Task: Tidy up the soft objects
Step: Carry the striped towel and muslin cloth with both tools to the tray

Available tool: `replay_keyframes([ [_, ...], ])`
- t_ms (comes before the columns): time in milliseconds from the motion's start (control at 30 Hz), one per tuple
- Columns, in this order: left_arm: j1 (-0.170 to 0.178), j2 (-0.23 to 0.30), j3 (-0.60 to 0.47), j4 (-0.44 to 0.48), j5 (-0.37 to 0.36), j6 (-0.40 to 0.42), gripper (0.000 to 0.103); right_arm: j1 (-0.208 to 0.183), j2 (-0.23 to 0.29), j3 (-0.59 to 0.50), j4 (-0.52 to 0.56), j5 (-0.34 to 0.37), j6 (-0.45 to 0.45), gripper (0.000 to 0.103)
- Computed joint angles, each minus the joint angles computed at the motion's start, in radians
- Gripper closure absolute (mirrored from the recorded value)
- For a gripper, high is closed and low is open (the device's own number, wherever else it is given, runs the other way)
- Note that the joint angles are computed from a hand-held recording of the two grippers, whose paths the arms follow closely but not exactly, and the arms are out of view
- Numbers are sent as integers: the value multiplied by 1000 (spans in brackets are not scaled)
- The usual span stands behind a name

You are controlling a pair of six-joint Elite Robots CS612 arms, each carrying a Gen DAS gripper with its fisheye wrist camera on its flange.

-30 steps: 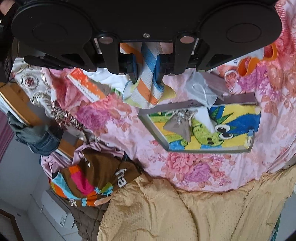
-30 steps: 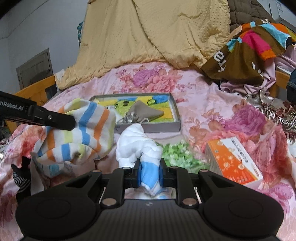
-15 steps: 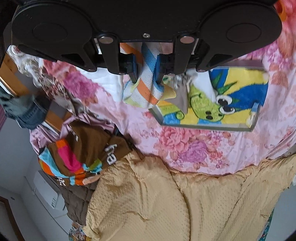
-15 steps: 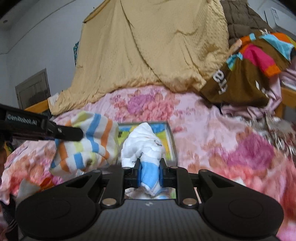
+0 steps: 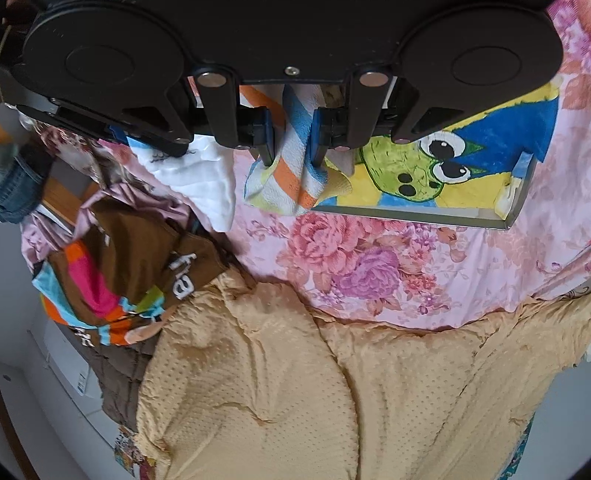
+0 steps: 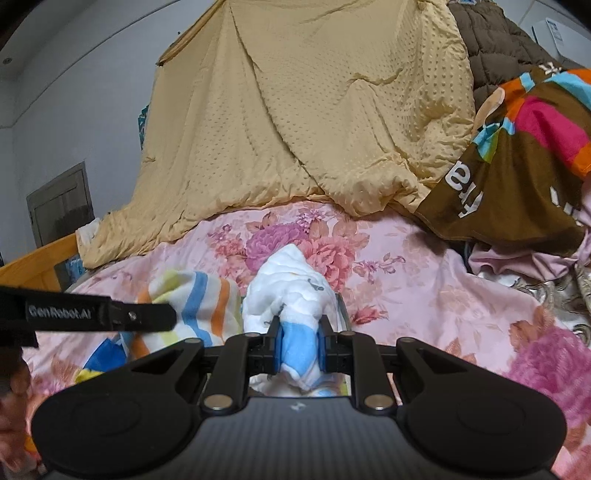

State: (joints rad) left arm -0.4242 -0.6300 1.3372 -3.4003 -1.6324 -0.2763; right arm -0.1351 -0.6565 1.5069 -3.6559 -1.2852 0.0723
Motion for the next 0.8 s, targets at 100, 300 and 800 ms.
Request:
replay_keyframes([
  [100,-1,27,-41,16,17,-22,82,-2,17,-37,33,19,20,83],
  [300,-6,71,-106,55,43,-43,82,-4,43,-90,115,35,35,83],
  [800,-9,111,-162,121,70,-34,82,-12,70,-161,240,73,109,83],
])
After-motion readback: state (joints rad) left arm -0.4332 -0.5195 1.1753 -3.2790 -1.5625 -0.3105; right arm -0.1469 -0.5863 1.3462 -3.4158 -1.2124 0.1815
